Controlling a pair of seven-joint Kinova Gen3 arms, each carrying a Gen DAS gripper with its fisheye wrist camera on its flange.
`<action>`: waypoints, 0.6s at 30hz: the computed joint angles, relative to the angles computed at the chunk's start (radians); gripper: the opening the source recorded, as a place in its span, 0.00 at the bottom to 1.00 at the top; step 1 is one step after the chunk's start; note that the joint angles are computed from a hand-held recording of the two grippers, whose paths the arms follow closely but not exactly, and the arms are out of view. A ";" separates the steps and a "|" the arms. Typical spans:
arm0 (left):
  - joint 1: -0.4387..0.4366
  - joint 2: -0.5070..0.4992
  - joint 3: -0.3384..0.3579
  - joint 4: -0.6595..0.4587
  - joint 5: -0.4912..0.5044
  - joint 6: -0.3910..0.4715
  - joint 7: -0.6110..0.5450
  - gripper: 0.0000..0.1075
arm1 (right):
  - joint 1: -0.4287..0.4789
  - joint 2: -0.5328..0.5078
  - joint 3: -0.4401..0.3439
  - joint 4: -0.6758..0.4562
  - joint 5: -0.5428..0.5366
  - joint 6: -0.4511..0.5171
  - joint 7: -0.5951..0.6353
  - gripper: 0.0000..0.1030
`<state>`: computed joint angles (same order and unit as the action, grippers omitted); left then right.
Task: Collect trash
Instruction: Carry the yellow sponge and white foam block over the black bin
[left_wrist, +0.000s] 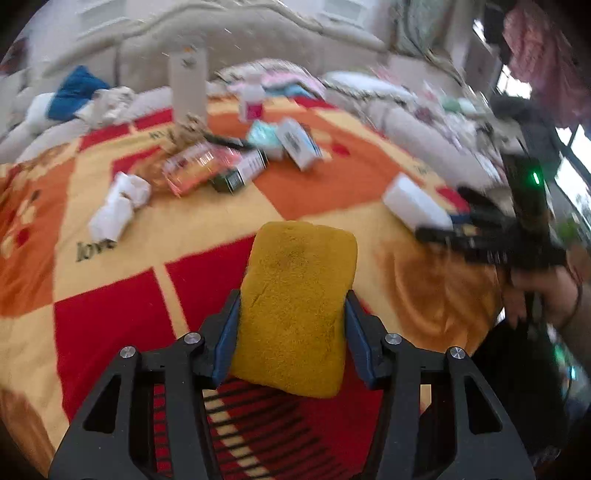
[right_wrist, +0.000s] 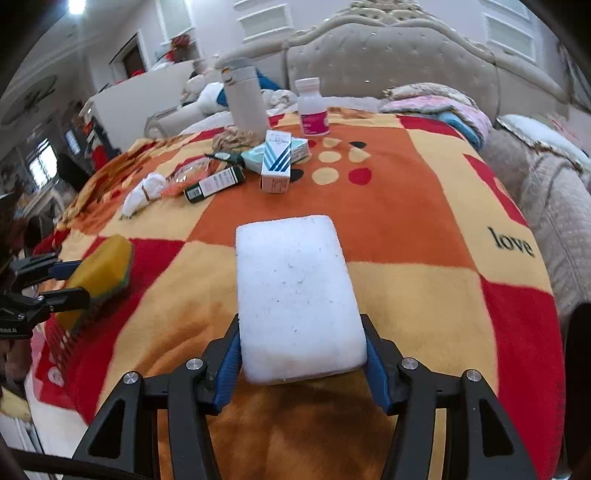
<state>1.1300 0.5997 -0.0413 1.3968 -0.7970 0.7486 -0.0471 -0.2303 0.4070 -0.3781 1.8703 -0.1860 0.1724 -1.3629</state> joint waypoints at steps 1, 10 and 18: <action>0.027 0.009 -0.020 -0.023 -0.009 0.034 0.041 0.47 | 0.023 -0.013 -0.024 0.014 -0.022 -0.008 0.005 0.54; 0.061 0.101 -0.007 -0.253 0.006 0.243 0.161 0.47 | 0.262 -0.138 -0.264 0.099 -0.190 -0.006 0.114 0.54; 0.066 0.211 -0.009 -0.486 0.089 0.382 0.034 0.47 | 0.305 -0.213 -0.244 0.130 -0.308 0.046 0.221 0.54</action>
